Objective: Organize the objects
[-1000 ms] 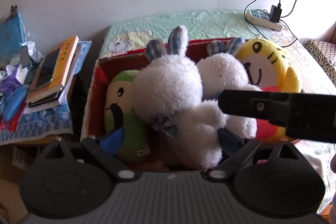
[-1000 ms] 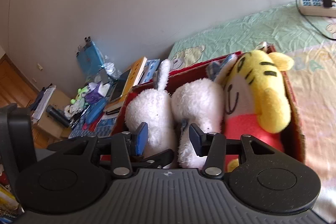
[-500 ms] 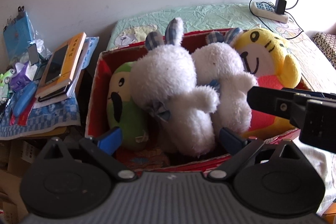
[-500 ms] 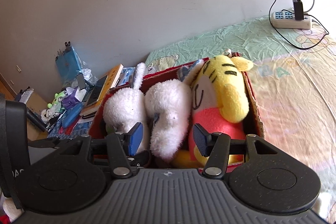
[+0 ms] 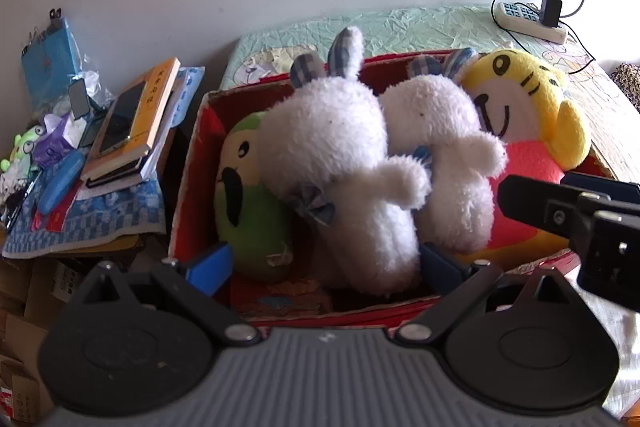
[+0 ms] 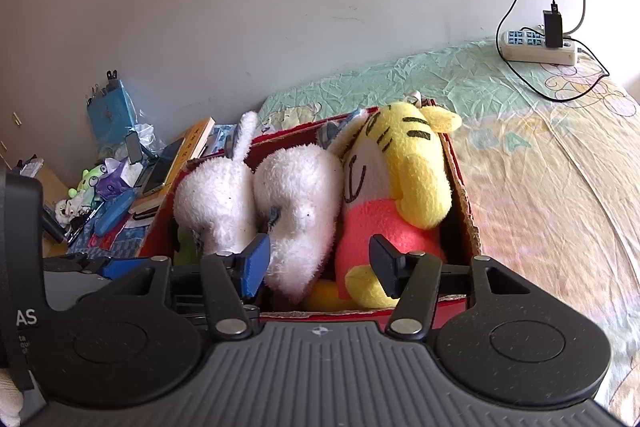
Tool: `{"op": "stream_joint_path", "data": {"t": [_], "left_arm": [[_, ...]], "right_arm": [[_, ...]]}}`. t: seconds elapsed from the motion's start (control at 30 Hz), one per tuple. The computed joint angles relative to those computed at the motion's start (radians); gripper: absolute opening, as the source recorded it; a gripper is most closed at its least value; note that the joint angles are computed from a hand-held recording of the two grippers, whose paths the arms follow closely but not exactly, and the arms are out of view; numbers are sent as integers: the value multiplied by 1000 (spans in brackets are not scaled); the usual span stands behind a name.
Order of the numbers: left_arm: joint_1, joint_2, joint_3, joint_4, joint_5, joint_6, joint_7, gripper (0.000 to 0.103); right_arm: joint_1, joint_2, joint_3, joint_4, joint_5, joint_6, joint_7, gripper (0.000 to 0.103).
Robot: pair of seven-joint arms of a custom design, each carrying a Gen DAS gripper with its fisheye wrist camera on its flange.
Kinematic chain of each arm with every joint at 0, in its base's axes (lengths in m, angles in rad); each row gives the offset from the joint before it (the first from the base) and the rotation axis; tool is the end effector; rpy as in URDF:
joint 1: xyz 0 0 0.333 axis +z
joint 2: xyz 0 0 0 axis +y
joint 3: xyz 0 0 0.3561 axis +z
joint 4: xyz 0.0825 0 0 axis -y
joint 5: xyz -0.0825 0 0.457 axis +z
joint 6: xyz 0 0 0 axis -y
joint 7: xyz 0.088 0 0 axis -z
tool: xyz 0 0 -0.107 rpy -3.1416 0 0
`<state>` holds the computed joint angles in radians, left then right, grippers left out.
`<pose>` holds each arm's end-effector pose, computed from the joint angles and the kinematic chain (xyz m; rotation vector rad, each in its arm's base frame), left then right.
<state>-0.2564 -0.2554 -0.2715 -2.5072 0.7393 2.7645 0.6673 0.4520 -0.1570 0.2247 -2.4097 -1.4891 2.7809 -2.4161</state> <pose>0.4344 -0.2874 0.4093 -1.5573 2.0307 -0.5523 0.3906 0.3714 0.3901 -1.3537 1.8137 -0.4938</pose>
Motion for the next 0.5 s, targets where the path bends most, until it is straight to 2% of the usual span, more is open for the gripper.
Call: {"op": "stream_joint_path", "data": {"t": [0.23, 0.5], "left_arm": [[-4, 8, 18, -8, -42, 35, 23, 99], [11, 20, 12, -10, -33, 66, 9, 100]], "right_arm": [[-2, 6, -5, -1, 16, 6, 6, 59], [-1, 12, -5, -4, 45, 1, -6, 59]]}}
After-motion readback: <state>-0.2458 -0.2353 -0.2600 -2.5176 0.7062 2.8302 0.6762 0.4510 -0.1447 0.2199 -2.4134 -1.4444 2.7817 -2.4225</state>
